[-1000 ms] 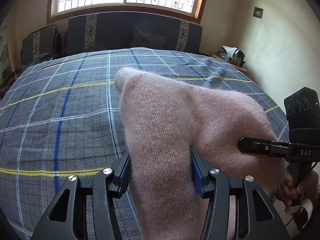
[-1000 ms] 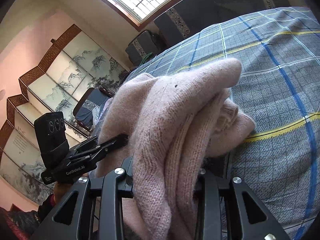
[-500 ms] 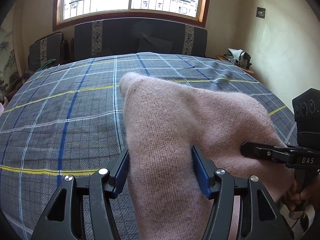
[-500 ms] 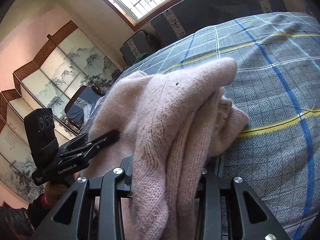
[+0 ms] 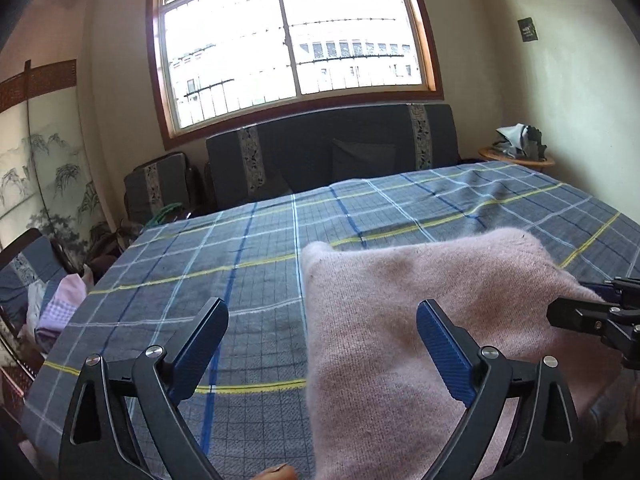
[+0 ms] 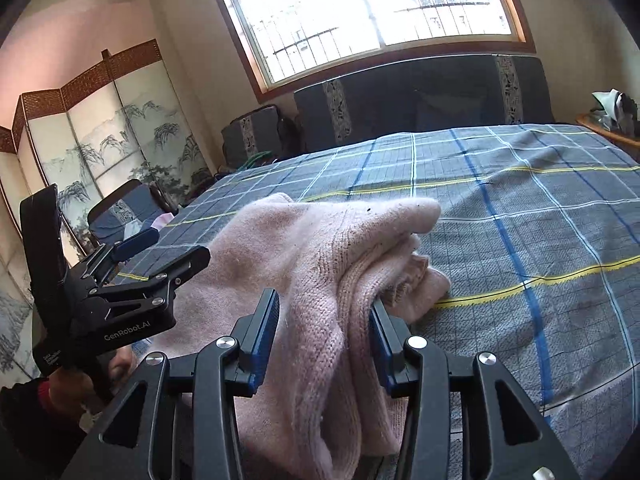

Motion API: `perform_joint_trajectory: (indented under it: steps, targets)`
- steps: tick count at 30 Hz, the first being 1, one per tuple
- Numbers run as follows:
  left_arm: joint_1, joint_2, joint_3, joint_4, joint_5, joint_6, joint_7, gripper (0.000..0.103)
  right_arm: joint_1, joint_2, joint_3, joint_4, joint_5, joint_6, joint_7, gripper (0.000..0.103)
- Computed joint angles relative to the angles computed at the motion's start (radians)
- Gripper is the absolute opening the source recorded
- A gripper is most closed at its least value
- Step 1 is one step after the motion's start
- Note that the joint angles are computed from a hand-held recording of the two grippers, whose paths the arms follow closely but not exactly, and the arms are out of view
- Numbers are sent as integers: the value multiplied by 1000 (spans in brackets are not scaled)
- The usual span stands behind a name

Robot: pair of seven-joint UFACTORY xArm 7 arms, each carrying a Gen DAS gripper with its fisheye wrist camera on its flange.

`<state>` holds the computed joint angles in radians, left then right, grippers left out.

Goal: Fold small clothes

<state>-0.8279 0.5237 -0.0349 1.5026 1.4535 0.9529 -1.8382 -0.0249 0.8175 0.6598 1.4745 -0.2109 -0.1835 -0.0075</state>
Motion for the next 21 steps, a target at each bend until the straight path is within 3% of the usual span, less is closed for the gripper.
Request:
perform_joint_trajectory:
  steps: [4,11,16,21]
  targets:
    - [-4,-40,-5,-33,52,-11,-41,103,-28,-21,17,-36,-12,-28,12,45]
    - [7,-59,-25,-43,116,-55,-80,103,-58,-28,35,-60,-96,-77,62,54]
    - [30,-74,-41,-53,112,-76,-129,103,-9,-71,-33,-81,-129,-123,113,58]
    - [24,-58,-45,-23,46,-34,-74,103,29,-99,-92,-94,-156,-163,174,68]
